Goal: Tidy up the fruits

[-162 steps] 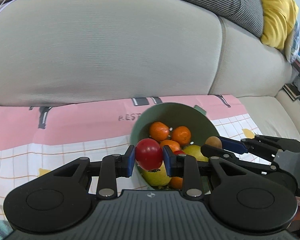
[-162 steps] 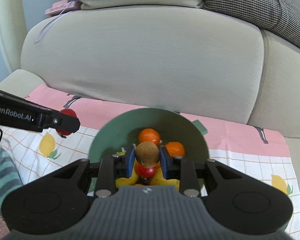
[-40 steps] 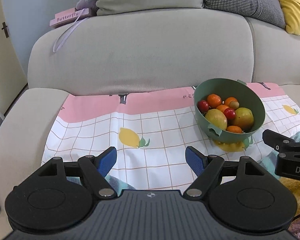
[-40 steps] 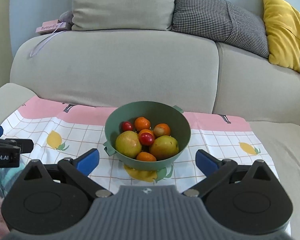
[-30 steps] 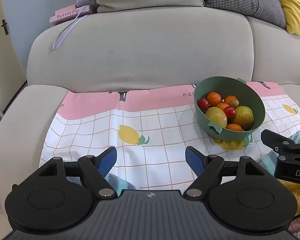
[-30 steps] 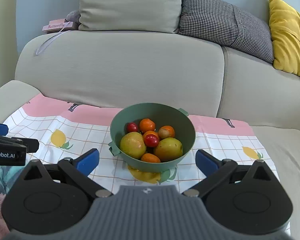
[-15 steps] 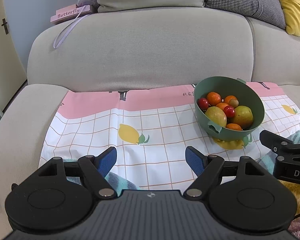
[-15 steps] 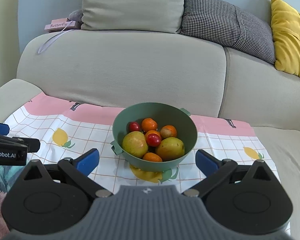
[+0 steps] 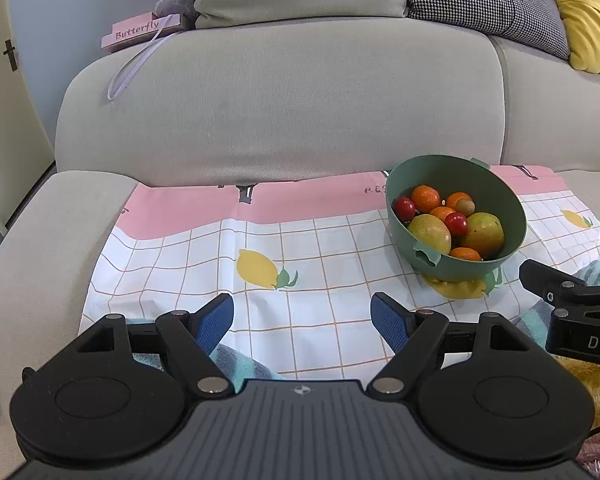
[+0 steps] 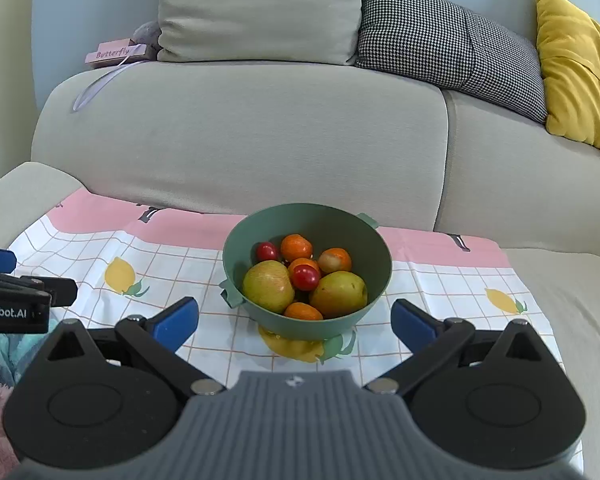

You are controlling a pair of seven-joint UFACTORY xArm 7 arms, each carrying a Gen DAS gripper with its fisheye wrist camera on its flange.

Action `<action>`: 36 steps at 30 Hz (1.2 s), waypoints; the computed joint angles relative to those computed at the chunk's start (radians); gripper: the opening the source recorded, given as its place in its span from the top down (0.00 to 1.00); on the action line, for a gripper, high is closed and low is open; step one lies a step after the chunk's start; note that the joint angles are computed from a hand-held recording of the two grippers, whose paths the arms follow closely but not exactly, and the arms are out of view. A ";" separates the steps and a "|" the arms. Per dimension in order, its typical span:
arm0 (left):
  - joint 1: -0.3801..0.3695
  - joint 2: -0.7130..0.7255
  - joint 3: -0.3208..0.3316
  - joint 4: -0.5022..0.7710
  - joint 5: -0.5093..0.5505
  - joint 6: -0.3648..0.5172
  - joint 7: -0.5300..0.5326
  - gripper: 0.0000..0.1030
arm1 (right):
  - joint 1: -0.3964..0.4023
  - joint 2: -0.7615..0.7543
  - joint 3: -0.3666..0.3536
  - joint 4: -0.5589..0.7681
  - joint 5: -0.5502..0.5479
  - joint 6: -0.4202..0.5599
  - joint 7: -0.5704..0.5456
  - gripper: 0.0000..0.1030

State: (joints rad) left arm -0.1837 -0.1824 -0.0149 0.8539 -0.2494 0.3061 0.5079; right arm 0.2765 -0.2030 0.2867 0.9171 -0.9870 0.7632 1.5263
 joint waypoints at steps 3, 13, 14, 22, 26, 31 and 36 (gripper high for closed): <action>0.001 -0.006 -0.001 -0.002 0.002 0.001 -0.003 0.11 | 0.000 -0.003 -0.001 -0.003 0.002 -0.003 0.000 0.04; -0.001 -0.013 0.001 -0.008 0.004 -0.004 -0.006 0.11 | -0.002 -0.007 0.001 -0.010 0.001 -0.007 0.006 0.04; 0.001 -0.013 0.001 -0.008 0.008 -0.005 -0.009 0.11 | -0.002 -0.009 0.001 -0.013 0.000 -0.009 0.008 0.04; 0.000 -0.017 0.002 -0.013 0.013 -0.013 -0.015 0.11 | -0.005 -0.013 0.002 -0.018 0.002 -0.013 0.010 0.04; 0.001 -0.020 0.002 -0.017 0.019 -0.018 -0.020 0.11 | -0.007 -0.014 0.003 -0.019 0.003 -0.014 0.009 0.04; -0.001 -0.021 0.005 -0.018 0.019 -0.019 -0.019 0.11 | -0.008 -0.016 0.005 -0.020 0.004 -0.014 0.008 0.04; -0.005 -0.021 0.009 -0.015 0.008 -0.014 -0.009 0.11 | -0.009 -0.016 0.005 -0.020 0.006 -0.015 0.006 0.04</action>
